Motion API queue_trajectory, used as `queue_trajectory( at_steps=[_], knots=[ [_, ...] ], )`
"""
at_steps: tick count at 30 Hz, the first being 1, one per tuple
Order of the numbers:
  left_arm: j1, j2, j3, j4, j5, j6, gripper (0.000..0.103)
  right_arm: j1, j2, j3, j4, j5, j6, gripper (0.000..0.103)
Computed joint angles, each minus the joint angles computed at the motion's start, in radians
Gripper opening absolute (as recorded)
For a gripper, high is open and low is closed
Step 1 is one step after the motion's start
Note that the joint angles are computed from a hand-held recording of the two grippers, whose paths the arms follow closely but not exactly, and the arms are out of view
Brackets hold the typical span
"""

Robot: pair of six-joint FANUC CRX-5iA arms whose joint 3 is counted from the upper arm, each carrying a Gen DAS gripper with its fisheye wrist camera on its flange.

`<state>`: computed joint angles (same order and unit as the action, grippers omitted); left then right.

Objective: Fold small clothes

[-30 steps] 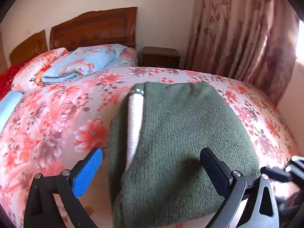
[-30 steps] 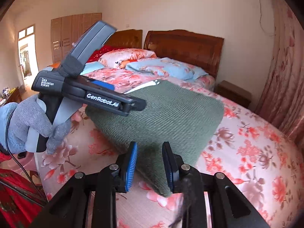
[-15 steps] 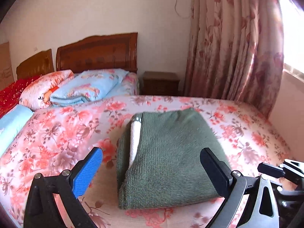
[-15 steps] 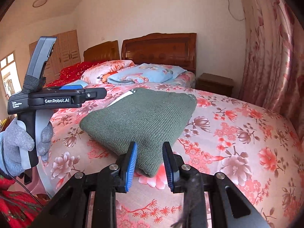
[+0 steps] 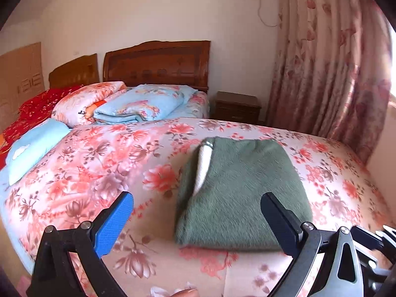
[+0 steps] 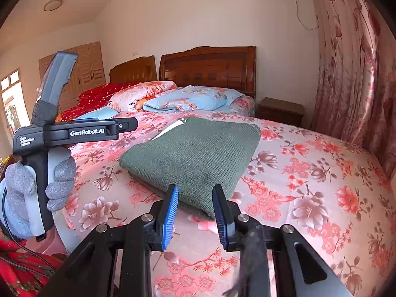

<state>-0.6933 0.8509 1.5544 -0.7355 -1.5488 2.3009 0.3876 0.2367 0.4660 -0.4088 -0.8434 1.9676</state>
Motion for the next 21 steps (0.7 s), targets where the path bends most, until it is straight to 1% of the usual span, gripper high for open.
queue_trajectory(
  at_steps=[1, 2, 3, 6, 7, 10, 11, 12, 16, 21],
  knots=[
    [-0.010, -0.027, -0.053, -0.008, 0.021, 0.006, 0.103, 0.003, -0.003, -0.007, 0.010, -0.002, -0.018, 0.029],
    [-0.022, -0.031, -0.065, -0.022, 0.022, -0.004, 0.103, 0.007, -0.008, -0.015, 0.024, -0.006, -0.044, 0.029],
    [-0.032, -0.021, -0.048, -0.035, 0.007, -0.019, 0.103, 0.007, -0.011, -0.021, 0.029, -0.008, -0.054, 0.029],
    [-0.072, -0.031, -0.081, -0.082, 0.001, -0.030, 0.103, 0.001, -0.027, -0.040, 0.029, -0.018, -0.081, 0.029],
    [-0.082, -0.045, -0.110, -0.085, 0.009, -0.019, 0.103, 0.000, -0.035, -0.052, 0.033, -0.016, -0.093, 0.029],
    [-0.083, -0.091, -0.200, -0.035, 0.061, 0.020, 0.103, -0.006, -0.054, -0.078, 0.044, -0.019, -0.136, 0.029],
    [-0.083, -0.094, -0.208, -0.023, 0.068, 0.020, 0.103, -0.007, -0.058, -0.086, 0.050, -0.024, -0.146, 0.029],
    [-0.086, -0.088, -0.204, -0.015, 0.066, 0.010, 0.103, -0.006, -0.060, -0.093, 0.061, -0.030, -0.155, 0.029],
    [-0.109, -0.020, -0.101, -0.034, 0.014, -0.075, 0.103, -0.002, -0.068, -0.116, 0.086, -0.027, -0.189, 0.029],
    [-0.127, 0.008, -0.047, -0.073, -0.009, -0.111, 0.103, 0.008, -0.086, -0.142, 0.115, 0.002, -0.207, 0.029]
  ],
)
